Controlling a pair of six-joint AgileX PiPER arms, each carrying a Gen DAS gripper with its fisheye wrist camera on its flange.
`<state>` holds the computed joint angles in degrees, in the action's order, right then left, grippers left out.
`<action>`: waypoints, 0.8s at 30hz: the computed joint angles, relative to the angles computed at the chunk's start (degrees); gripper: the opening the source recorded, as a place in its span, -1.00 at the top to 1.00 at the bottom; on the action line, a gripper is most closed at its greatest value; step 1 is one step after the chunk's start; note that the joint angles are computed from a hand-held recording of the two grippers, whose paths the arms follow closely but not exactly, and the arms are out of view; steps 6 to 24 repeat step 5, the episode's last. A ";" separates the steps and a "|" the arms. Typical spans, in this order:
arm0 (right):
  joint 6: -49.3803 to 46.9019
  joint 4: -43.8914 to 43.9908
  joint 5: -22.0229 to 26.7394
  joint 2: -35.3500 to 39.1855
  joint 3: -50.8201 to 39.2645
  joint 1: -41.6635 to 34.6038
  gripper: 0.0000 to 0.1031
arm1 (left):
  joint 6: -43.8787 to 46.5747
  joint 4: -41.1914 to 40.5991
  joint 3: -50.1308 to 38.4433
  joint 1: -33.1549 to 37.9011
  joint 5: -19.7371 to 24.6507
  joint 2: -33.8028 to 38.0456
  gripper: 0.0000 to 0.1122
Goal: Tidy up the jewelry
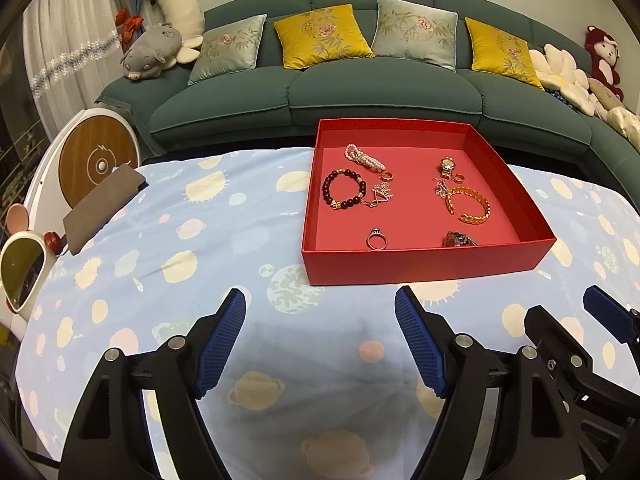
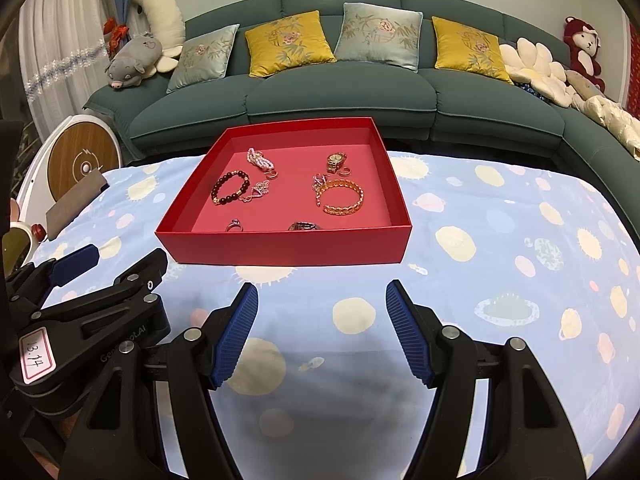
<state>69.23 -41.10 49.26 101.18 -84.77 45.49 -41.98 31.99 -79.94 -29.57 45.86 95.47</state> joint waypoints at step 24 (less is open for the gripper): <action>0.62 -0.62 0.59 0.30 -0.23 0.26 -0.28 | 0.14 -1.13 0.11 0.57 -0.46 -0.01 -0.32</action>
